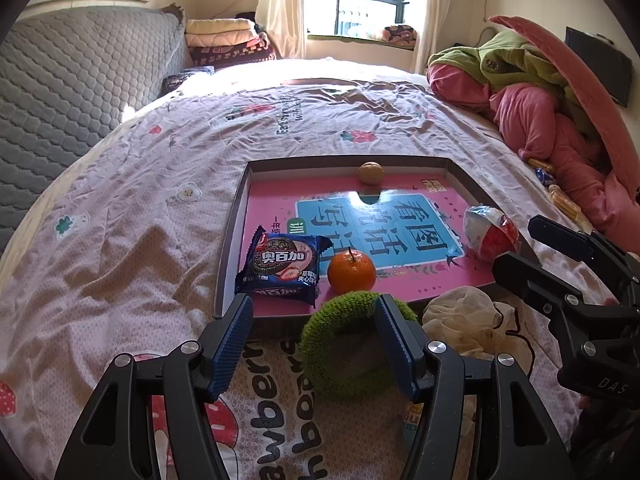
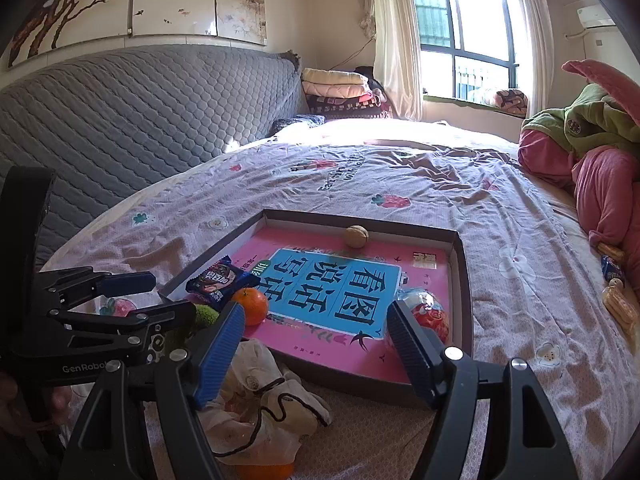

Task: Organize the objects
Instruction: 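Withdraw both grippers from the tray toward the green ring and cloth bag, then grasp the green fuzzy ring with the left gripper while the right gripper grasps the cloth bag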

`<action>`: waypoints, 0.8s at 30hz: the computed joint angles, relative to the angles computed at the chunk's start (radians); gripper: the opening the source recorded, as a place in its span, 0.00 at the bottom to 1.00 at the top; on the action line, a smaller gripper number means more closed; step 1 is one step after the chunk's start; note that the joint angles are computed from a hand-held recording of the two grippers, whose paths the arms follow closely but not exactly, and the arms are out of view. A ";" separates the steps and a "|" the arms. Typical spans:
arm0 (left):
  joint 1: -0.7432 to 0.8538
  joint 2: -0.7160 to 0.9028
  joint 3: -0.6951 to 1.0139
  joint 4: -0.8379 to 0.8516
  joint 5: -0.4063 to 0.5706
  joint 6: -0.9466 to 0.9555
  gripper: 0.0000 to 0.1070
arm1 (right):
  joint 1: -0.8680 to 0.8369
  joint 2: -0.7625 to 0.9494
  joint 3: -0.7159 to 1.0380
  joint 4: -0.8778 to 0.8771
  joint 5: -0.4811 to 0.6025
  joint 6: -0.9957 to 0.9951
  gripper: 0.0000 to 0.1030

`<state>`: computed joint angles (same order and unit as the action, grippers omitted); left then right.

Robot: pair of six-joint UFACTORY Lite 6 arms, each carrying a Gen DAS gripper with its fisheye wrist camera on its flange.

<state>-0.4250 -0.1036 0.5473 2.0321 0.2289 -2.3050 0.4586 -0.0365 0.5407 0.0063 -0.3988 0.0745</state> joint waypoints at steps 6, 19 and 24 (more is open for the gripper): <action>-0.016 -0.027 -0.021 -0.050 0.004 0.042 0.61 | 0.013 -0.019 -0.025 0.033 -0.003 -0.021 0.71; -0.030 -0.039 -0.053 -0.072 0.003 0.058 0.61 | 0.028 -0.054 -0.077 0.073 -0.003 -0.032 0.71; -0.030 -0.022 -0.050 -0.032 0.002 0.020 0.61 | 0.035 -0.064 -0.094 0.065 0.001 -0.017 0.71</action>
<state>-0.4548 -0.1253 0.4968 2.0004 0.2313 -2.2852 0.4936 -0.1007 0.4472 0.0709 -0.3973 0.0574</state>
